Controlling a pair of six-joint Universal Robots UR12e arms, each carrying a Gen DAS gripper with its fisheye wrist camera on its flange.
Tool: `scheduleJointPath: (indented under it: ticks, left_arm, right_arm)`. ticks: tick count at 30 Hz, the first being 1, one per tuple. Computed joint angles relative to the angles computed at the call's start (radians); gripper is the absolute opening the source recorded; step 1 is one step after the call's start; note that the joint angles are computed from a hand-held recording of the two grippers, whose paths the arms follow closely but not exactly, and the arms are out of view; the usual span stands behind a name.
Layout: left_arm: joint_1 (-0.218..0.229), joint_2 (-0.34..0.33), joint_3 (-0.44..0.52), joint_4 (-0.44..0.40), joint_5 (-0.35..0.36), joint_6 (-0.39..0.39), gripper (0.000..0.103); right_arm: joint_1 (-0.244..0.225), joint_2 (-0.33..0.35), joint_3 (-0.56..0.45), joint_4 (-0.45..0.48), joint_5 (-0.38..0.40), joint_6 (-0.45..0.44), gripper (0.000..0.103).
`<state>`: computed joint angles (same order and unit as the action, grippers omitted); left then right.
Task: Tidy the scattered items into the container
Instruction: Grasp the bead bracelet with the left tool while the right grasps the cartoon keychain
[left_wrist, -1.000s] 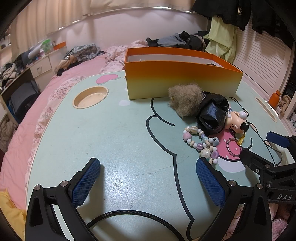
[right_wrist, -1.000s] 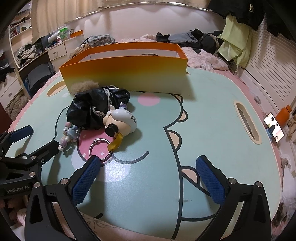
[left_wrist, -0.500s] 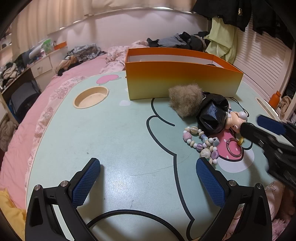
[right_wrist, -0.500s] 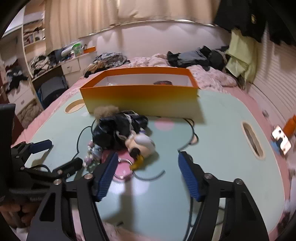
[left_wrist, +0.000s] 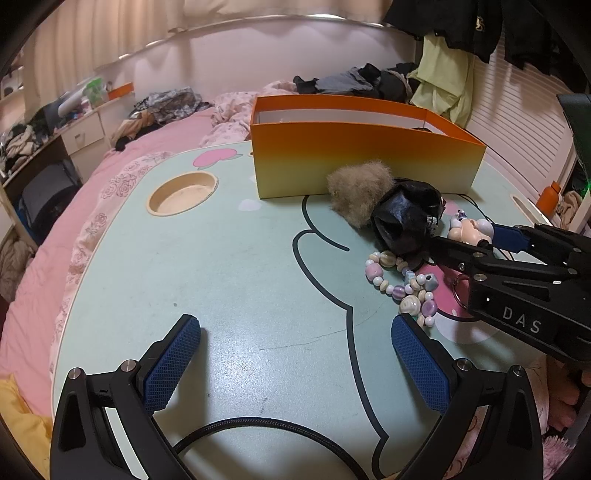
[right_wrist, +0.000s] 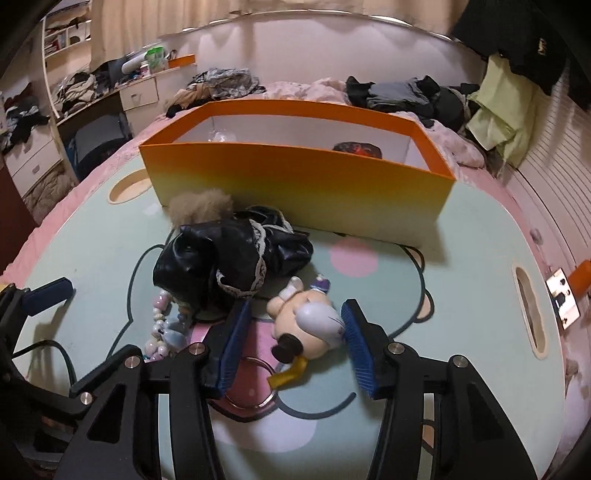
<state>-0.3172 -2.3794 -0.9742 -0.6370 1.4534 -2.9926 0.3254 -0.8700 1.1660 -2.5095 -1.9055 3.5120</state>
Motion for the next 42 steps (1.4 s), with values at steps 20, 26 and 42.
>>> scheduleJointPath:
  ticks: [20,26,42]
  left_arm:
    - [0.008,-0.005,0.028,0.018,-0.182,0.077,0.103]
    - [-0.011,-0.041,0.106,-0.098,-0.167,0.138,0.068]
    - [-0.011,-0.031,0.057,0.025,-0.174,0.119,0.016]
  right_arm:
    - [0.009,-0.063,0.184,-0.426,-0.085,0.102,0.025]
    - [-0.001,-0.068,0.190,-0.399,-0.063,0.146,0.026]
    - [-0.002,-0.062,0.145,-0.159,-0.062,0.174,0.064]
